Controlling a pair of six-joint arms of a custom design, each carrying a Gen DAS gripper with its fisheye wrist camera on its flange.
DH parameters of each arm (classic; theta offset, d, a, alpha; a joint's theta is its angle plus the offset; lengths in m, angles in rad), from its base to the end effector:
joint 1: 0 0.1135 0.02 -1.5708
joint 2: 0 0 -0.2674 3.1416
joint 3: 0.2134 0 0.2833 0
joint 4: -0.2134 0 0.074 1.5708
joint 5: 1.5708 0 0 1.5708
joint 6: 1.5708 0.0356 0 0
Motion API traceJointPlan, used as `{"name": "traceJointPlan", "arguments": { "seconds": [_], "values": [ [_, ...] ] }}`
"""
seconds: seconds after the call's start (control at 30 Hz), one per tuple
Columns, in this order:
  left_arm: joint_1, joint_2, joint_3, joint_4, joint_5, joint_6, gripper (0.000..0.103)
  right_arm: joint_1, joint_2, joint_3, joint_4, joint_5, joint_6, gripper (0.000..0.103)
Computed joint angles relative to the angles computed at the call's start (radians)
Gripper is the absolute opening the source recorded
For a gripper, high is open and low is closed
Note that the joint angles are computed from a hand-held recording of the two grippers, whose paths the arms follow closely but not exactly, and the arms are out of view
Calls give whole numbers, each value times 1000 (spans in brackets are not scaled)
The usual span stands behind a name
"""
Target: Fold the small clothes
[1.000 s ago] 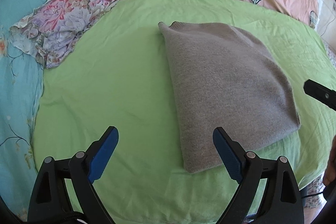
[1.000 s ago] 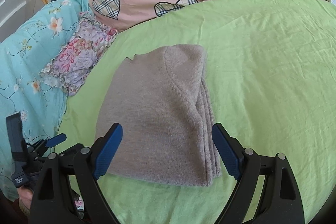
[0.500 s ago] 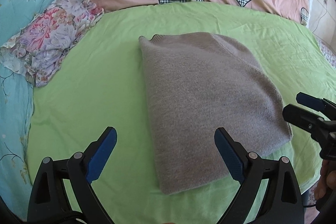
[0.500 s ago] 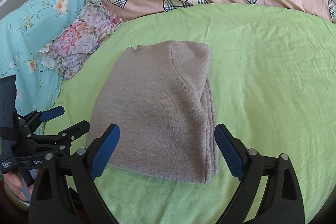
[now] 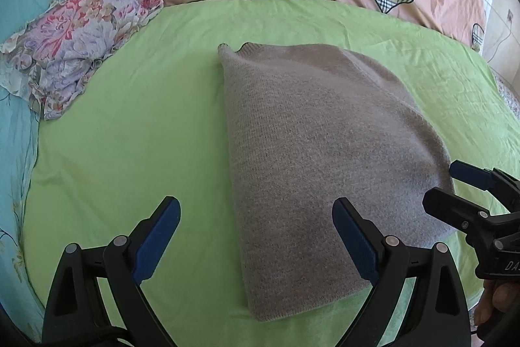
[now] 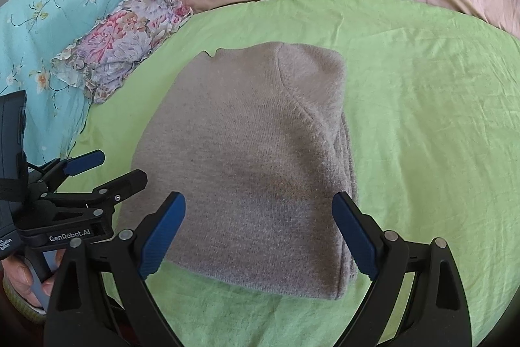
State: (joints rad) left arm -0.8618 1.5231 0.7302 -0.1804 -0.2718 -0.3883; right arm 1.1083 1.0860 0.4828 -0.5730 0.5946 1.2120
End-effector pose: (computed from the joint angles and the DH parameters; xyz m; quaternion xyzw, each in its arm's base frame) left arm 0.2060 -0.2254 0.1359 0.1833 0.9298 -0.0656 0.3122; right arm 0.1058 0.1676 0.1469 0.1059 0.9333 0.0572 0.3382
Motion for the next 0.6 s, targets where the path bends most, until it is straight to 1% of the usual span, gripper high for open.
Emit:
{"name": "traceJointPlan", "arguments": {
  "seconds": [0.27, 0.6],
  "values": [
    [-22, 20, 10, -2, -13, -5, 95, -12, 5, -11, 28, -10, -12, 92],
    [-37, 7, 2, 1, -26, -5, 96, -16, -2, -21, 43, -11, -17, 92]
  ]
}}
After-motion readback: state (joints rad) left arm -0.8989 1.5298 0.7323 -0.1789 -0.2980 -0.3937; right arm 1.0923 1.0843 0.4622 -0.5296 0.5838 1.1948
